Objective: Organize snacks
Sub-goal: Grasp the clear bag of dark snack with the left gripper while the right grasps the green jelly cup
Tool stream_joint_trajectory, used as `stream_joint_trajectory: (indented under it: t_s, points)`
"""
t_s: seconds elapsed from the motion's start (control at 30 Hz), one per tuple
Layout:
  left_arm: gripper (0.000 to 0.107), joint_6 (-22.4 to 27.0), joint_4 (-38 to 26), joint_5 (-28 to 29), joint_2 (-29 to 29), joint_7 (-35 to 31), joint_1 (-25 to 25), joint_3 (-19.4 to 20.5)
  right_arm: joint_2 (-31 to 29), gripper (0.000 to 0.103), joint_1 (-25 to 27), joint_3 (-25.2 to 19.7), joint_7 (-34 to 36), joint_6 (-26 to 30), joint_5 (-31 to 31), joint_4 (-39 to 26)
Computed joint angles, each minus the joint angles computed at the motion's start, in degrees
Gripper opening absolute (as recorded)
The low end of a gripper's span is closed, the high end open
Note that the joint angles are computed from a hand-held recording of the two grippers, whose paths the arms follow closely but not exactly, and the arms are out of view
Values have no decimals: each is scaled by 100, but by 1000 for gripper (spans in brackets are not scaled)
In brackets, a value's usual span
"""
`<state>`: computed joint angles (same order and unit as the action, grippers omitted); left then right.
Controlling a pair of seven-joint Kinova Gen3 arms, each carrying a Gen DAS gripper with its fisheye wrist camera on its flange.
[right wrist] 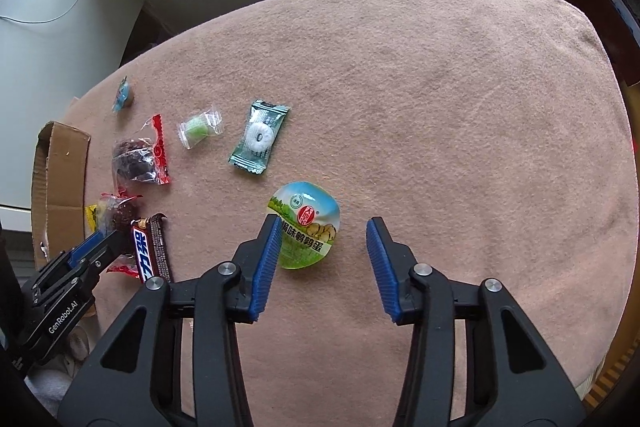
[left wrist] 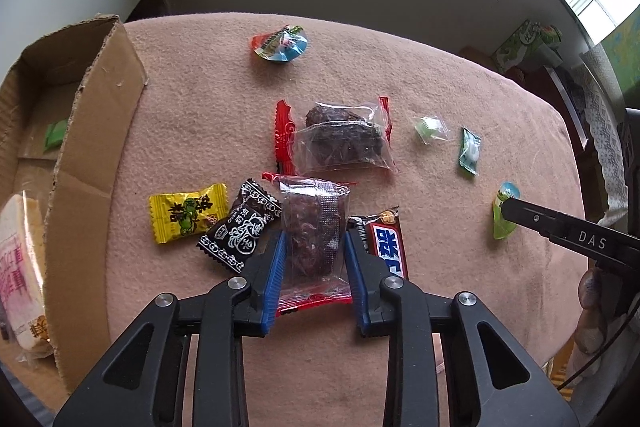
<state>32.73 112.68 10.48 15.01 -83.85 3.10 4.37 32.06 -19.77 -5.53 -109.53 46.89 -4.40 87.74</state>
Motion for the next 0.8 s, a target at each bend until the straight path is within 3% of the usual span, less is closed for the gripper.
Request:
stream_joint_trajectory:
  t_s: [0.13, 0.27, 0.43, 0.8]
  points:
    - [28, -31, -25, -9, 52, 18, -3, 1, 127, 44, -91, -31, 47, 116, 50, -174]
    - [28, -84, 28, 99, 38, -154, -101, 45, 299, 28, -307, 3, 3, 299, 190, -406]
    - [27, -112, 32, 129, 39, -105, -76, 29, 306, 26, -423, -15, -55, 316, 233, -449]
    - [27, 3, 144, 720, -315, -585, -408, 84, -53, 25, -156, -133, 273, 185, -19, -106]
